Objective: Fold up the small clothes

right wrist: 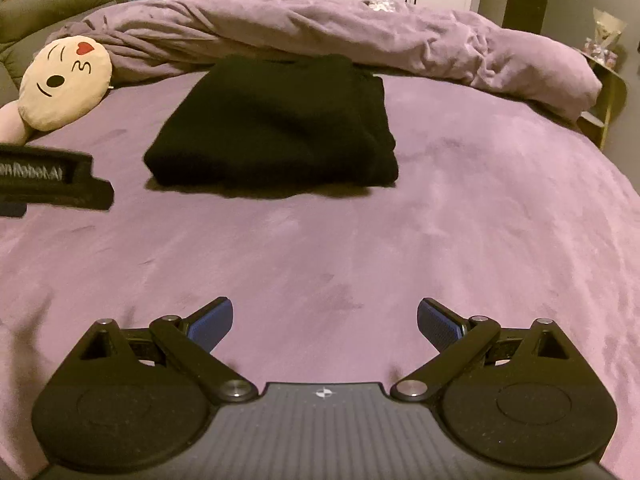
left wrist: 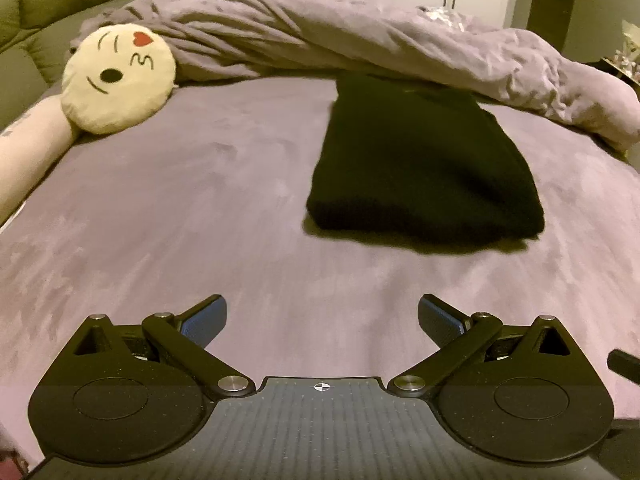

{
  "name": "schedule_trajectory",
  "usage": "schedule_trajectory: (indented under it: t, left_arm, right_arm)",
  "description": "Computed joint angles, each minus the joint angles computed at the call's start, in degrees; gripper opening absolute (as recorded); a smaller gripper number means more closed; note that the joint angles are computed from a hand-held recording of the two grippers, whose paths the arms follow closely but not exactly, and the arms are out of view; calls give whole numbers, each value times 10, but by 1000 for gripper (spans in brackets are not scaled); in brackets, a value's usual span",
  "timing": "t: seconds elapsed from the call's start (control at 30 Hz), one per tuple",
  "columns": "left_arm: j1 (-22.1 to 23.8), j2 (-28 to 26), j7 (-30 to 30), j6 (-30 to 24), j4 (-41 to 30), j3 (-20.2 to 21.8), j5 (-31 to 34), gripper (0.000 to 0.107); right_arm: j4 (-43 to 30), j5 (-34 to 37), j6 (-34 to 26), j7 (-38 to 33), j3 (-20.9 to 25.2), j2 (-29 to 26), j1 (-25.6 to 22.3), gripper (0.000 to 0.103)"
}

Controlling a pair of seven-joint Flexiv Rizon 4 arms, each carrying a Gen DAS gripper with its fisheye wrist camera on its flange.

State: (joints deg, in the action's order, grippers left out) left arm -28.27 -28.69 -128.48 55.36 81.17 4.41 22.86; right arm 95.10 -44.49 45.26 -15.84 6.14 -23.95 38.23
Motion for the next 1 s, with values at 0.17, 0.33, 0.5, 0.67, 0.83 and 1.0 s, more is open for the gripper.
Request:
schedule_trajectory:
  t: [0.17, 0.33, 0.5, 0.67, 0.83, 1.0]
  left_arm:
    - [3, 19, 16, -24, 15, -7, -6, 103]
    - [19, 26, 30, -40, 27, -25, -35, 103]
    - [27, 26, 37, -52, 22, -30, -58, 103]
    - [34, 30, 49, -73, 18, -35, -73, 103]
    - [38, 38, 47, -58, 34, -38, -82, 103]
    - [31, 33, 52, -67, 20, -35, -69, 103]
  right_arm:
    - [-12, -1, -2, -8, 3, 6, 4, 99]
    - [-47, 23, -37, -19, 5, -4, 8, 99]
    - [-73, 35, -57, -35, 4, -13, 13, 99]
    - [-93, 79, -67, -64, 14, -18, 8, 99]
    - [-90, 94, -62, -67, 13, -14, 8, 99]
    - [-94, 100, -68, -67, 12, -14, 8, 99]
